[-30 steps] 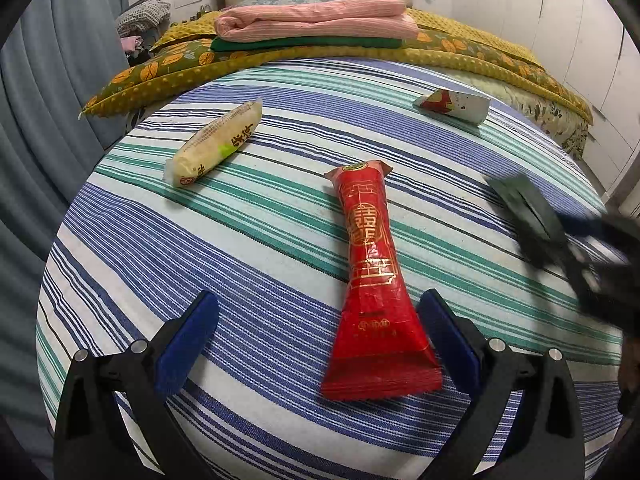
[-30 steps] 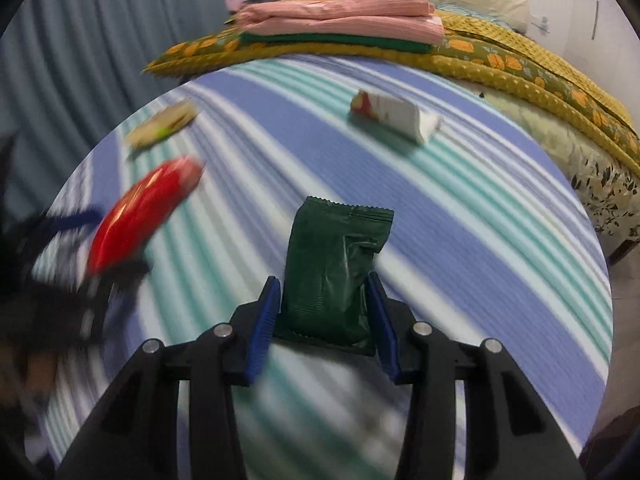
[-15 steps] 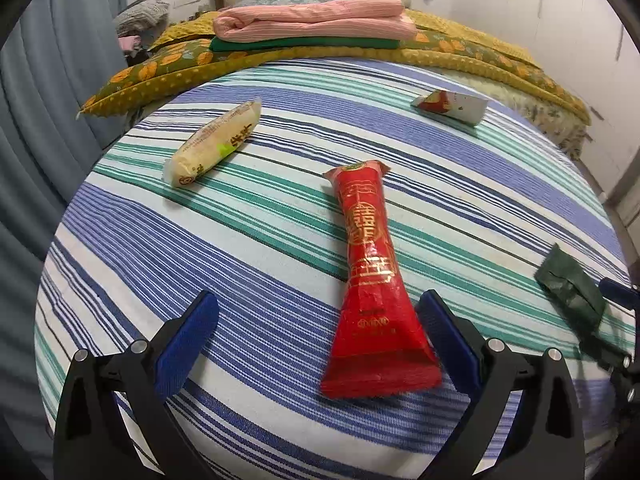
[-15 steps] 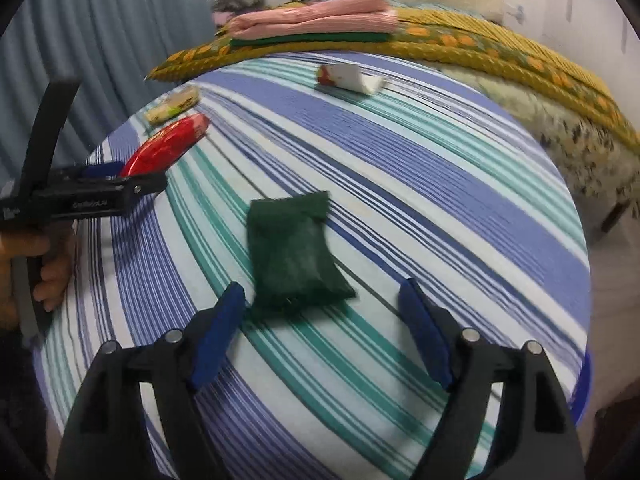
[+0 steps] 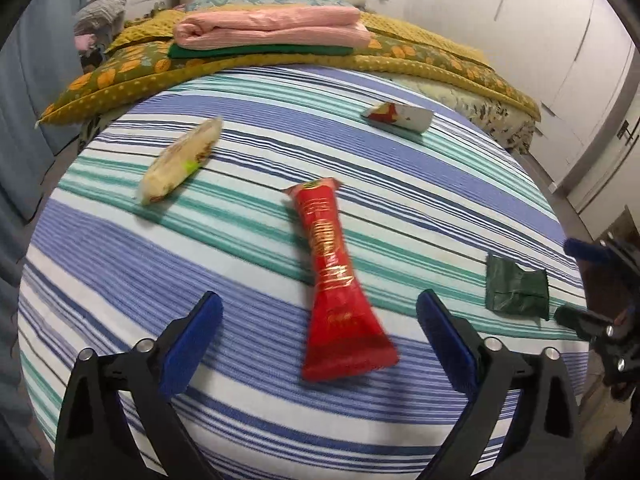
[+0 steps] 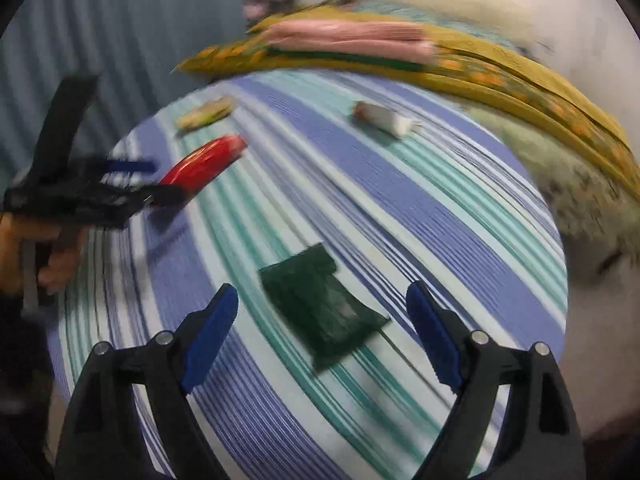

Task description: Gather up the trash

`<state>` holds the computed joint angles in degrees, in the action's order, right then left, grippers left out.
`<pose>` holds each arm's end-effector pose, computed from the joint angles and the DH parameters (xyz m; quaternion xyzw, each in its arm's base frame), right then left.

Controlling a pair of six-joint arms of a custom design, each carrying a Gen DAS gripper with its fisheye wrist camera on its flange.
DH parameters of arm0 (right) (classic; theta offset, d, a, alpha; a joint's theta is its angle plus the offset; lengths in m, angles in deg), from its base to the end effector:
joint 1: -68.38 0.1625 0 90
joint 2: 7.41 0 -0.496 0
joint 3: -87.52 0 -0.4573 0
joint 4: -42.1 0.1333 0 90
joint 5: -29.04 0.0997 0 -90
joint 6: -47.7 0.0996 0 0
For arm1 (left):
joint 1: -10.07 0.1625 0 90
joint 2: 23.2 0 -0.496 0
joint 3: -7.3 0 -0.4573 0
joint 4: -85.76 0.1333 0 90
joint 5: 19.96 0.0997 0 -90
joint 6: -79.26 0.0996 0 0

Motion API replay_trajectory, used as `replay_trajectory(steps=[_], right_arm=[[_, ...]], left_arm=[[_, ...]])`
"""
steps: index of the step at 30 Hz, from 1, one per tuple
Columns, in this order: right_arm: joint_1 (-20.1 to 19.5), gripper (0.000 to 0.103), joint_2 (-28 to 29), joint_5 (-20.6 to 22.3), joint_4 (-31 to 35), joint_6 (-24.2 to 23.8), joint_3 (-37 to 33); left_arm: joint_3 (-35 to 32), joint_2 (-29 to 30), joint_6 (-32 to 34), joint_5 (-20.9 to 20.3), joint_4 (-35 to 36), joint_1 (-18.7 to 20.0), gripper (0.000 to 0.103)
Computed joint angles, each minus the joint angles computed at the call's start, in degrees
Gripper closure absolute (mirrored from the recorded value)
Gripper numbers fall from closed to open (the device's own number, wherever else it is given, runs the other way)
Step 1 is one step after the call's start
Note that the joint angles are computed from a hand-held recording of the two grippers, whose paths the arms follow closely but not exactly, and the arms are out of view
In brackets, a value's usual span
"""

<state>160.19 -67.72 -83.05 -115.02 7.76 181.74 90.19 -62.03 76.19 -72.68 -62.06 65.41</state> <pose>0.1198 -0.7557 0.3157 0.2840 -0.8983 0.2051 0.2651 -0.3132 -0.7934 0.1022 0.2192 0.9156 -0.2100 0.2636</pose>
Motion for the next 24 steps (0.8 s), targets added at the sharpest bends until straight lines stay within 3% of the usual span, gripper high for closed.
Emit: replay_trajectory(steps=[3, 8, 9, 10, 12, 13, 14, 15, 24], right_arm=[[-0.04, 0.019, 1.37, -0.25, 6.82, -5.16, -3.77], [-0.64, 0.021, 4.52, -1.95, 18.02, -5.54, -9.76], [-0.58, 0.026, 5.00, -2.43, 19.35, -5.31, -10.25], [-0.58, 0.039, 5.14, -3.08, 20.03, -5.23, -10.09], [-0.62, 0.055, 5.11, -3.55, 19.46, -4.44, -9.62], [-0.71, 0.058, 4.81, -3.07, 19.19, -3.43, -9.35], [-0.76, 0.060, 4.48, -2.89, 18.44, -2.73, -8.87], [-0.86, 0.061, 3.96, -2.52, 17.08, -2.27, -8.04], [-3.31, 0.063, -2.68, 4.90, 9.14, 4.12, -1.15]], left_arm=[[-2.44, 1.63, 0.54, 0.54, 3.09, -0.04, 0.019], [-5.31, 3.71, -0.41, 2.31, 4.78, 0.17, 0.030], [-5.99, 4.08, -0.63, 2.53, 5.28, 0.19, 0.031], [-6.29, 4.26, -0.62, 2.70, 5.40, 0.20, 0.034], [-6.92, 4.65, -0.39, 3.17, 5.72, 0.17, 0.044], [-7.24, 4.90, -0.03, 3.64, 5.82, 0.12, 0.056], [-7.35, 5.04, 0.36, 4.16, 5.74, 0.04, 0.076], [-7.44, 5.12, 0.69, 4.53, 5.76, 0.01, 0.084], [-2.62, 3.08, 1.65, 0.73, 0.18, -2.51, 0.092]])
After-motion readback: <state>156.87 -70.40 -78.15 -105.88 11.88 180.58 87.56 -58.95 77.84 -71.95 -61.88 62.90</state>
